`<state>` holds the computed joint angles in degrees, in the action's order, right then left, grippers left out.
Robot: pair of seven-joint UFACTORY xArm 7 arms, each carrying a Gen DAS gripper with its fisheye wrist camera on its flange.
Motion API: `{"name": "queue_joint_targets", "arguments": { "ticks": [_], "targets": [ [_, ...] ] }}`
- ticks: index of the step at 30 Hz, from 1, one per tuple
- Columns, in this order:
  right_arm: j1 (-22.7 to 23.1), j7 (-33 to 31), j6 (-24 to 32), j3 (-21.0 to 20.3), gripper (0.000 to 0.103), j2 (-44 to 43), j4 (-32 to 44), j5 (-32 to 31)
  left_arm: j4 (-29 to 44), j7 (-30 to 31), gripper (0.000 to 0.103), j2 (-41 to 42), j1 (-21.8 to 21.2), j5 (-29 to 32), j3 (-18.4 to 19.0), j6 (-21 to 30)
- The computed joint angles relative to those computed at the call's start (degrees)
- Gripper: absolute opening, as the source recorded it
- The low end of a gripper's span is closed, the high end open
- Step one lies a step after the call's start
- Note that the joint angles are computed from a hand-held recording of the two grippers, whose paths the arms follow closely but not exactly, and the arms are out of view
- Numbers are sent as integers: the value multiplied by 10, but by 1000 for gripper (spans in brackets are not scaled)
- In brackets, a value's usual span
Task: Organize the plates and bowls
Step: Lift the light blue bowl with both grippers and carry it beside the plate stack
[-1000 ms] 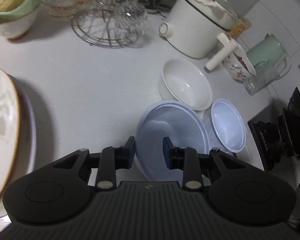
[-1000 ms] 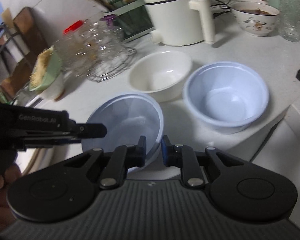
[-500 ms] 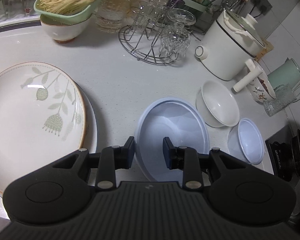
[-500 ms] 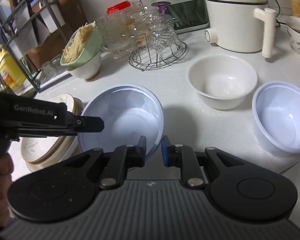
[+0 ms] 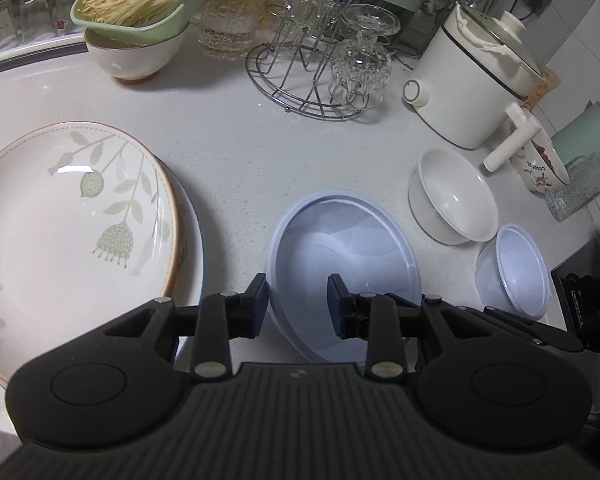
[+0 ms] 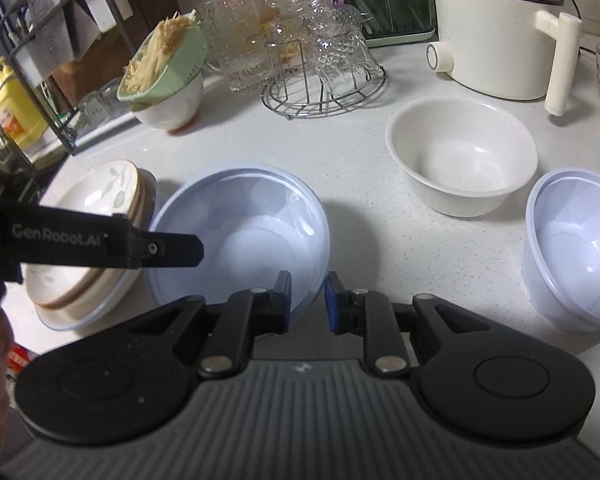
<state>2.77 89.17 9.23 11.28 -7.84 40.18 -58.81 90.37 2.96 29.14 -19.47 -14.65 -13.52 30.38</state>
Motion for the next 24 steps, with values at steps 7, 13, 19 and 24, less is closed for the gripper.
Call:
{"name": "queue_joint_targets", "arguments": {
  "ticks": [7,13,19,24],
  "targets": [
    [-8,42,18,7,58,-18,8,-42,-21,-17,54,-29,3,-2,5,6],
    [-14,57,20,14,59,-49,-3,-48,-46,-15,55,-61,4,1,7,-5],
    [-27,26,26,35,59,-127,-40,-6,-87,5,58,-116,11,-18,1,-30],
    [-28,-24,50,51,58,-200,-67,59,-146,17,63,-183,3,-23,3,-74]
  ]
}}
